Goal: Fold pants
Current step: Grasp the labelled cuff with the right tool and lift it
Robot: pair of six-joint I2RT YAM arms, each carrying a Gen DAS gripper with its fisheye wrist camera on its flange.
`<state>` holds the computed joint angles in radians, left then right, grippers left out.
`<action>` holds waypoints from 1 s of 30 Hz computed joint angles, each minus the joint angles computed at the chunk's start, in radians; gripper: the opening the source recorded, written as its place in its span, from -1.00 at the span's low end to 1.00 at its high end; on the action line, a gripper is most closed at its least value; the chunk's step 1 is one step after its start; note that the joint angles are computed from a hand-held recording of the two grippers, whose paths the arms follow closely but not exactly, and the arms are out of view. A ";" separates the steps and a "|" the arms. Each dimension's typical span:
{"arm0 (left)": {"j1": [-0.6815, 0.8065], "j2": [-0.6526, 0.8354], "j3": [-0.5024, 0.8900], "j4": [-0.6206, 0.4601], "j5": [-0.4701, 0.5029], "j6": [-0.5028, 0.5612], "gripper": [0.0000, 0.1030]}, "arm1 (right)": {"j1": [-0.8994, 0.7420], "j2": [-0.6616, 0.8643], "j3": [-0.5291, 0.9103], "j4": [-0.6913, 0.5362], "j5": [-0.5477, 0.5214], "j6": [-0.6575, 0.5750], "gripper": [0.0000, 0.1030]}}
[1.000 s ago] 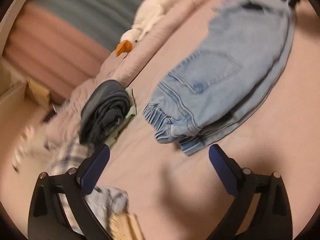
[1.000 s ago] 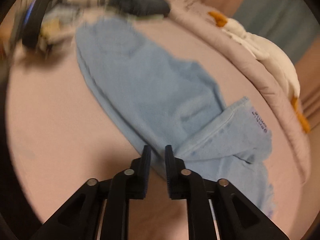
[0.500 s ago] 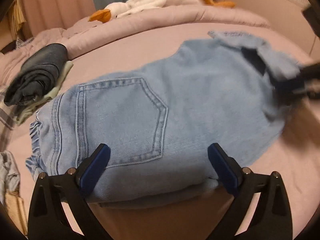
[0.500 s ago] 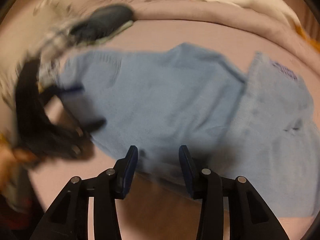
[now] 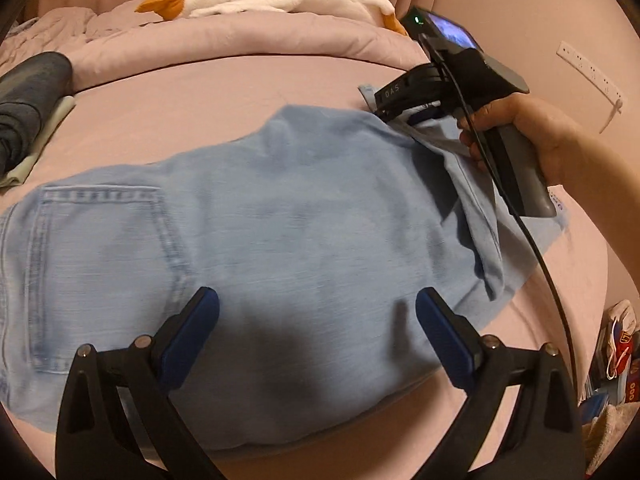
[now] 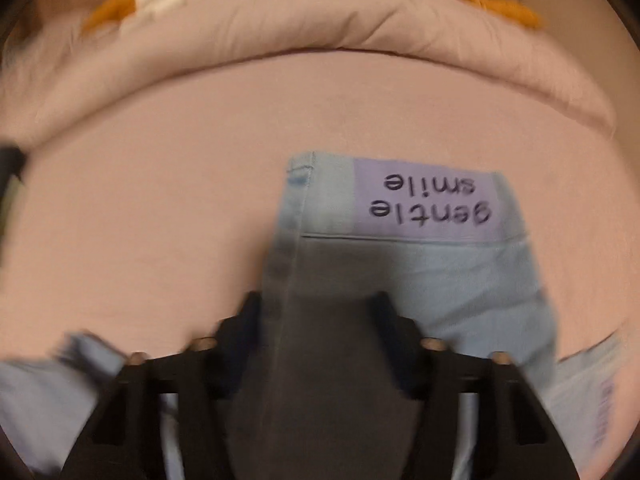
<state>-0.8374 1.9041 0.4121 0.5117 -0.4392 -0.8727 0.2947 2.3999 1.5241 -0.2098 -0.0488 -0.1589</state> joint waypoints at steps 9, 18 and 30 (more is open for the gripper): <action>-0.044 0.076 0.162 -0.202 -0.044 0.046 0.93 | -0.478 -0.399 -0.412 0.205 -0.748 0.020 -0.91; -0.036 0.056 0.154 -0.231 -0.019 -0.002 0.93 | -0.977 -0.090 -0.262 -0.200 -0.912 -0.313 -0.84; 0.040 0.078 0.181 -0.225 0.022 -0.049 0.91 | -0.932 -0.155 -0.297 -0.158 -0.954 -0.118 -0.87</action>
<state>-0.7969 1.9819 0.5927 0.2869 -0.4175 -0.9221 -0.6375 2.2451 1.2267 -0.3675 -1.0030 -0.2772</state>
